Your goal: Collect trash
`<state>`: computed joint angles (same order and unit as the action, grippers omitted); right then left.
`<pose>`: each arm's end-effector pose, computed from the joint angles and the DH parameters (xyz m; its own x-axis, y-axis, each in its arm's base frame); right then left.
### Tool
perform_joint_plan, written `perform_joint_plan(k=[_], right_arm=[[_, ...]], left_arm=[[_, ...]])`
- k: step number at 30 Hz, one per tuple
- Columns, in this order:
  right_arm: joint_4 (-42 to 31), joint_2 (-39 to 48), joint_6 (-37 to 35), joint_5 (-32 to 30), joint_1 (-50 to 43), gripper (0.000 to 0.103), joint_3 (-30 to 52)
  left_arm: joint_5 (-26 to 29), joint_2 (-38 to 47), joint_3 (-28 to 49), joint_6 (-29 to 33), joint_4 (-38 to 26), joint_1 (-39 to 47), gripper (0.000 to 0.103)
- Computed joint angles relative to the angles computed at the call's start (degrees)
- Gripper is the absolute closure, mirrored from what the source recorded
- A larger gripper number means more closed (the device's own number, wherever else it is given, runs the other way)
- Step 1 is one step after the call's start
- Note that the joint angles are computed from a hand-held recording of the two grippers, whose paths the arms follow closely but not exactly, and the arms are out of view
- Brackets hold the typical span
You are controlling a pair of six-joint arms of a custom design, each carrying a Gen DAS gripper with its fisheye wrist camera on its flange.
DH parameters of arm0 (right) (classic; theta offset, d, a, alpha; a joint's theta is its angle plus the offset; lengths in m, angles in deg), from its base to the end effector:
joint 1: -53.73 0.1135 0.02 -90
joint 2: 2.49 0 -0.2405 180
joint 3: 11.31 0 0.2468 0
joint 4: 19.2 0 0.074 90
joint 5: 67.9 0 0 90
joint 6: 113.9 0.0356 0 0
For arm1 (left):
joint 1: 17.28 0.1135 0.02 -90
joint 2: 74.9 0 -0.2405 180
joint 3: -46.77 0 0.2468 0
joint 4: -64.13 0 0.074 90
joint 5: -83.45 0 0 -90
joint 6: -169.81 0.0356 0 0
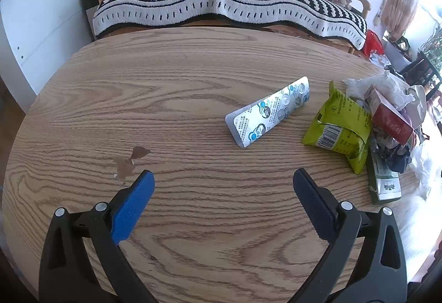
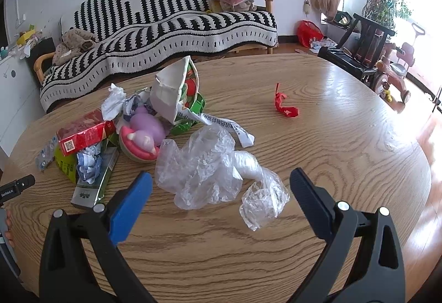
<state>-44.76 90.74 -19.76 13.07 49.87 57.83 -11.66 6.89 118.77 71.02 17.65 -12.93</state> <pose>0.3292 -0.0166 0.1697 -0.7609 0.1228 -0.6371 0.0201 0.9859 0.1660 0.2886 0.0251 0.2185 -0.8004 -0.2135 -0.5601 -0.2501 0.9681 -0.0116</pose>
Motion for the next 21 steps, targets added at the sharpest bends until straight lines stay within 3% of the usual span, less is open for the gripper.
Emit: perform_joint_plan(k=[21], right_arm=[[-4.4, 1.3, 0.3, -0.2, 0.0, 0.007, 2.6]], left_arm=[[0.1, -0.4, -1.0, -0.5, -0.2, -0.3, 0.005]])
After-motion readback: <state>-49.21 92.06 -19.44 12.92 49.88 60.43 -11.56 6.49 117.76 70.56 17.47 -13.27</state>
